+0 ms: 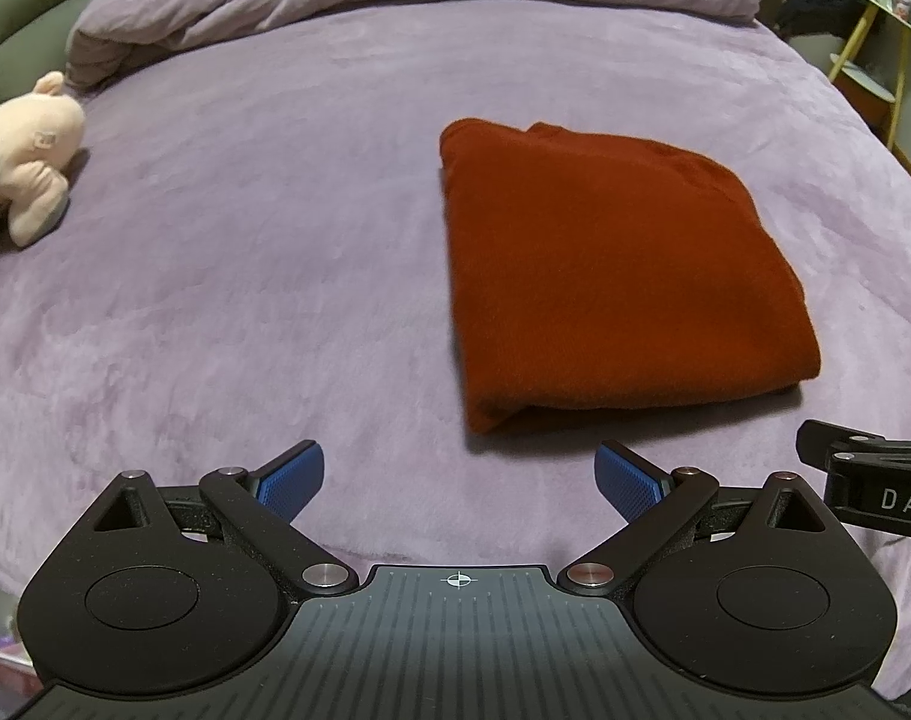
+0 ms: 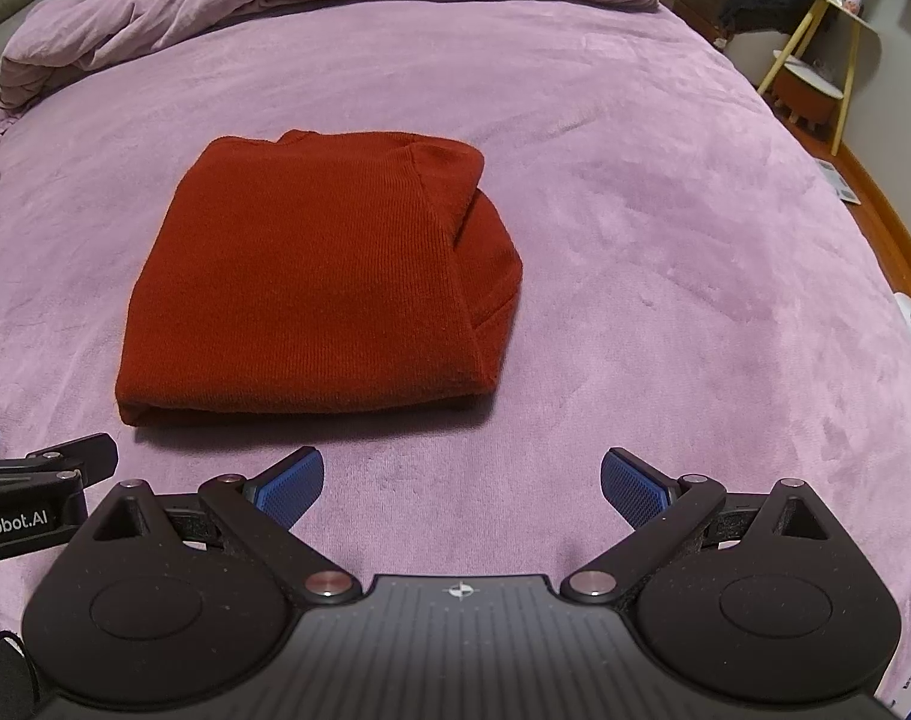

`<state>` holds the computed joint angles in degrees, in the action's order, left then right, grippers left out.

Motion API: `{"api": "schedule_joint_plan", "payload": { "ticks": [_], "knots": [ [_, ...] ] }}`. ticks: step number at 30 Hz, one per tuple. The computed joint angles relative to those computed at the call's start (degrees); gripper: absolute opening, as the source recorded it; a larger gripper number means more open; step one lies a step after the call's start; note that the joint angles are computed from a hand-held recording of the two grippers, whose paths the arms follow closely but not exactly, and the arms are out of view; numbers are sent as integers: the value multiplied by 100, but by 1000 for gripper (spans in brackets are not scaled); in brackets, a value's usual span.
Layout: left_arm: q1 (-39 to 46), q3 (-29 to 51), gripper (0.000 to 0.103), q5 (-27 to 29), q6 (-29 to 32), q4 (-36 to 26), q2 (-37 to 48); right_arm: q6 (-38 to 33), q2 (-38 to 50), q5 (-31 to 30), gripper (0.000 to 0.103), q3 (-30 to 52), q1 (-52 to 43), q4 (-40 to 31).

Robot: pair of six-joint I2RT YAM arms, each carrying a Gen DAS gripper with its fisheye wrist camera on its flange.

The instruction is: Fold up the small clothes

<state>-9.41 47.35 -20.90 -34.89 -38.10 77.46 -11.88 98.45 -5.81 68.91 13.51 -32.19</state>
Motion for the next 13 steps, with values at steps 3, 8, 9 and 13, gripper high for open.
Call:
{"api": "schedule_joint_plan", "payload": {
  "ticks": [3,8,9,13],
  "knots": [
    [-30,13,100,-43,-29,-1,22,2,0,5,99,9,2,0],
    [22,108,100,5,-7,-101,80,14,3,8,99,47,-2,-20],
    [24,121,100,14,-1,-116,80,13,1,13,99,49,-3,-20],
    [-21,119,100,-29,11,-103,60,14,-5,7,99,58,-9,-32]
  ]
}}
